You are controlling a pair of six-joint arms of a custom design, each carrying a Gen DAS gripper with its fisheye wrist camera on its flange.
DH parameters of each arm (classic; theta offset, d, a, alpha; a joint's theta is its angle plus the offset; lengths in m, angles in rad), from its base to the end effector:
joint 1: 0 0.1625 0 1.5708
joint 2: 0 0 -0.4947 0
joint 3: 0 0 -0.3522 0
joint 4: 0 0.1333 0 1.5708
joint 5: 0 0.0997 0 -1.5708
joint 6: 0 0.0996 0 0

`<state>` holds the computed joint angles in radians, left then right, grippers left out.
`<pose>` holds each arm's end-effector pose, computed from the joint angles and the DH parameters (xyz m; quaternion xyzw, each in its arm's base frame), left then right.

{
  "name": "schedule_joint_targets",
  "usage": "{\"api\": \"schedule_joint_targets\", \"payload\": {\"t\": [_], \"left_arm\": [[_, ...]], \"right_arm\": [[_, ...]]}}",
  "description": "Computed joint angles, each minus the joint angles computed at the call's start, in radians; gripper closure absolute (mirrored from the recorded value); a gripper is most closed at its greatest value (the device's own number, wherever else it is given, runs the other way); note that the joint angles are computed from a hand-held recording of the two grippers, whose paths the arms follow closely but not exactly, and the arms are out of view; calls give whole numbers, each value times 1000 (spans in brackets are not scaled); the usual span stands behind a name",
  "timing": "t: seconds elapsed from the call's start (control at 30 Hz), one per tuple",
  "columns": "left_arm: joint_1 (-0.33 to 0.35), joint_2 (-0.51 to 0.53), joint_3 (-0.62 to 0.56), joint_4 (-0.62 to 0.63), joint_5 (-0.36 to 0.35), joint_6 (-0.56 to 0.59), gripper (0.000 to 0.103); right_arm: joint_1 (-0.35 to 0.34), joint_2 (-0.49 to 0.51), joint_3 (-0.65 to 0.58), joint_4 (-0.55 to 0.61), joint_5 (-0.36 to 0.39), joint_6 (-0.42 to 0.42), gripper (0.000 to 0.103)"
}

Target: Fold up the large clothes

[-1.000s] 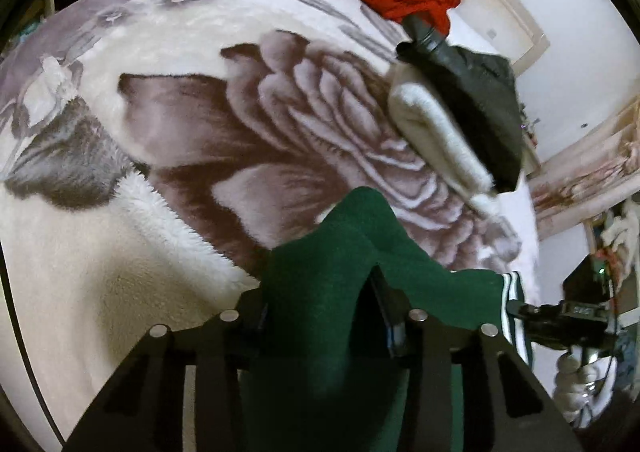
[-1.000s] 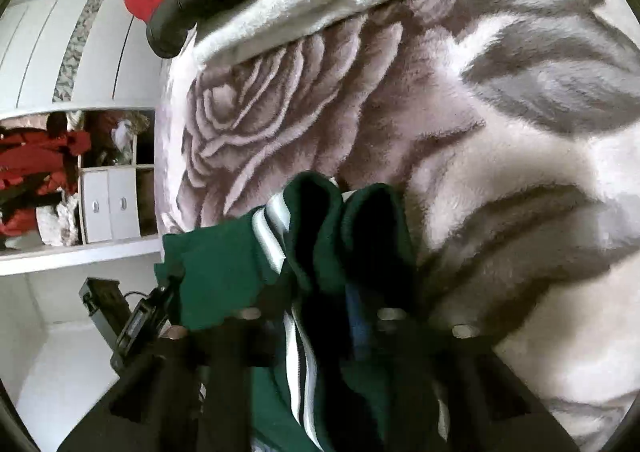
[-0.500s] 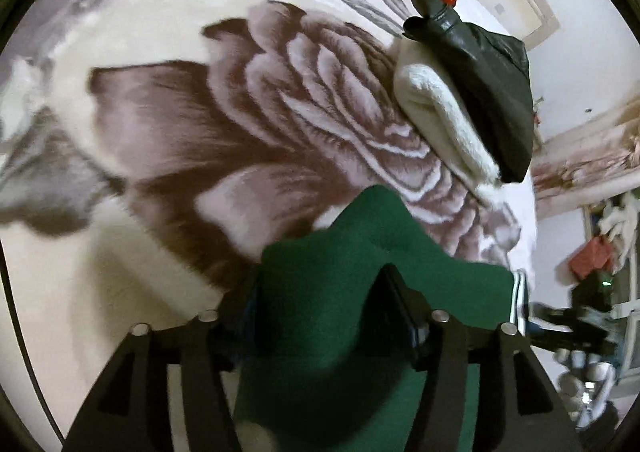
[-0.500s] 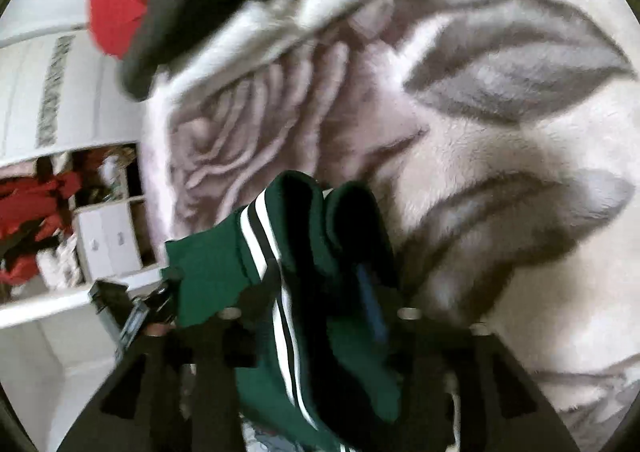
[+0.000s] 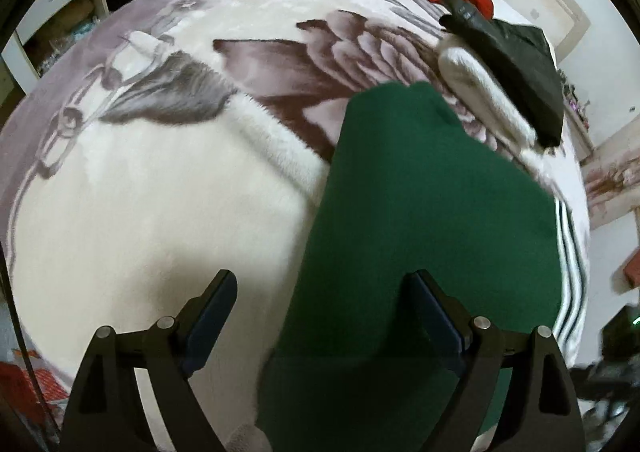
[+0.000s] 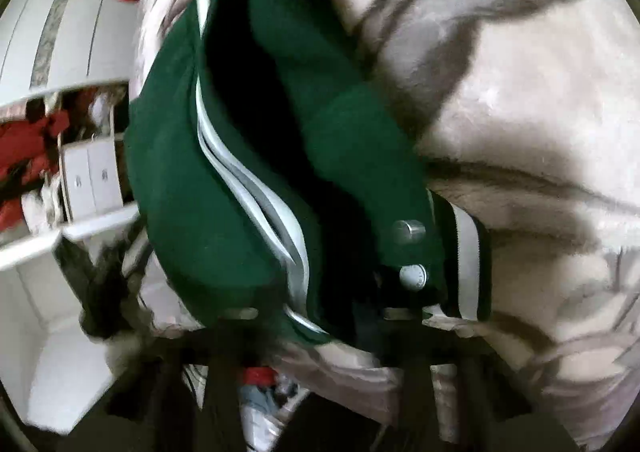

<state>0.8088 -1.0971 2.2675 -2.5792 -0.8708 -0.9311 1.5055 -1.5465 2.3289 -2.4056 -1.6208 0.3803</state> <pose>-0.1672 -0.4612 0.1871 -0.0514 0.9353 -0.2056 0.2834 0.1041 -0.3742 0.3146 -0.2215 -0.9745 0.0298 0.0206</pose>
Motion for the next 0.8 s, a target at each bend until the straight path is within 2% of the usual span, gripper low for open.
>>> {"api": "schedule_joint_targets", "payload": {"t": [0.03, 0.1, 0.17, 0.23, 0.3, 0.33, 0.4, 0.47, 0.53, 0.57, 0.6, 0.67, 0.73, 0.8], "left_arm": [[-5, -3, 5, 5, -5, 1, 15], [-12, -10, 13, 23, -20, -6, 15], [-16, -16, 24, 15, -47, -6, 15], [-20, -15, 47, -31, -66, -7, 5], [-13, 1, 53, -49, -85, -16, 2], [-7, 7, 53, -58, -99, -14, 2], [1, 19, 47, -52, -112, -29, 2], [-5, 15, 38, -23, -105, -40, 2], [-21, 2, 25, 39, -70, -55, 2], [-26, -5, 21, 68, -53, -65, 2], [-29, -14, 12, 109, -32, -83, 2], [-20, -28, 6, 145, -15, -100, 2], [0, -35, 0, 143, -20, -97, 1], [27, -47, -16, 145, -37, -102, 0]], "right_arm": [[26, -28, 1, -16, -14, 31, 88], [85, -93, -12, -22, -24, 102, 101], [131, -141, -38, 14, -57, 161, 101], [171, -164, -64, 78, -137, 177, 101], [142, -167, -45, 119, -163, 197, 101], [93, -161, -12, 112, -192, 203, 101], [19, -100, 43, 71, -211, 138, 100], [-23, -60, 48, 72, -180, 151, 97], [-20, -52, -13, 172, -144, 146, 93], [0, -56, -50, 225, -144, 140, 81], [54, -56, -105, 289, -186, 145, 58], [167, -26, -206, 396, -292, 160, 41], [290, 55, -337, 494, -363, 123, 39], [337, 137, -433, 523, -338, 56, 33]]}}
